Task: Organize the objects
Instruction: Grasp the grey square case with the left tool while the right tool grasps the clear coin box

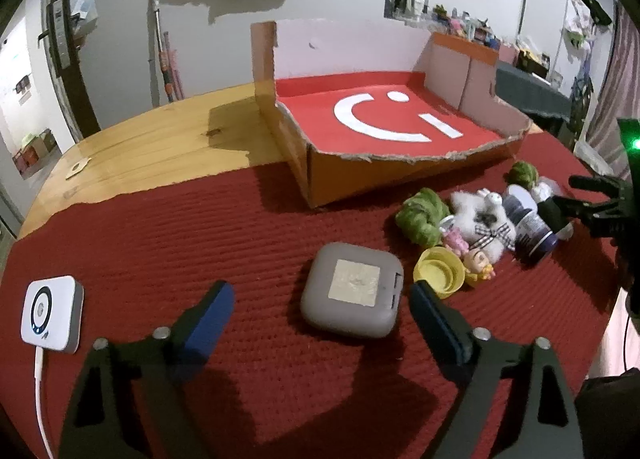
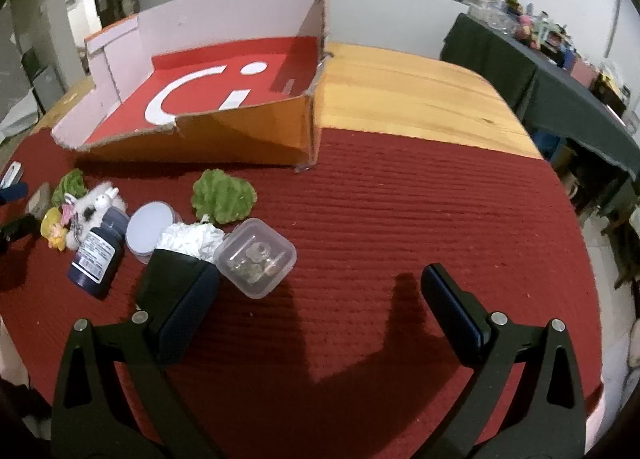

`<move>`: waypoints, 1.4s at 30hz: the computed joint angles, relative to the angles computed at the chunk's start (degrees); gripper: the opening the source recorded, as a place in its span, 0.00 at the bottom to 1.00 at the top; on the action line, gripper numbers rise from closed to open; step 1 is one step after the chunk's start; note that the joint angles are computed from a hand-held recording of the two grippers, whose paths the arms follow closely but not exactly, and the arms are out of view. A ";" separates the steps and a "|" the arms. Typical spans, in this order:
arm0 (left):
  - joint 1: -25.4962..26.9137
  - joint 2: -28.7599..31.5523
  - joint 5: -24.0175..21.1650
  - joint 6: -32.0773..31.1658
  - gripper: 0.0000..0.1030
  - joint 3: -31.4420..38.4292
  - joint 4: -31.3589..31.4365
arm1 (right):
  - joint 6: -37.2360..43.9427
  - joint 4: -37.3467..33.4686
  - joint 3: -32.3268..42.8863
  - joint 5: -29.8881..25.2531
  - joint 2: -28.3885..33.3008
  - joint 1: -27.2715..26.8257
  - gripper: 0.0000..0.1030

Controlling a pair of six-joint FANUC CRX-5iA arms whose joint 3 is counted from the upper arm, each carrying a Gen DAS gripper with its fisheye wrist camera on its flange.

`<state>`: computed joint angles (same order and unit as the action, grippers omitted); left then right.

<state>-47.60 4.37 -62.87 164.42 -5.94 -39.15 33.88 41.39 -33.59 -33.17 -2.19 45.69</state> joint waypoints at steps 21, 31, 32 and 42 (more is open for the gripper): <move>1.47 -0.25 5.82 -2.30 0.50 -1.46 1.14 | 6.50 -3.56 1.03 3.61 0.56 -0.30 0.59; -0.65 -0.74 4.09 -0.02 0.50 -0.01 -1.43 | 5.59 -3.75 0.40 5.61 -1.53 -0.20 0.32; -1.05 -0.75 3.63 0.16 0.50 0.31 -1.90 | 4.09 -1.85 -0.24 5.89 -1.88 -0.16 0.32; -2.74 -0.70 1.55 1.38 0.50 1.77 -3.82 | 2.16 1.40 -1.53 6.35 -3.58 0.96 0.32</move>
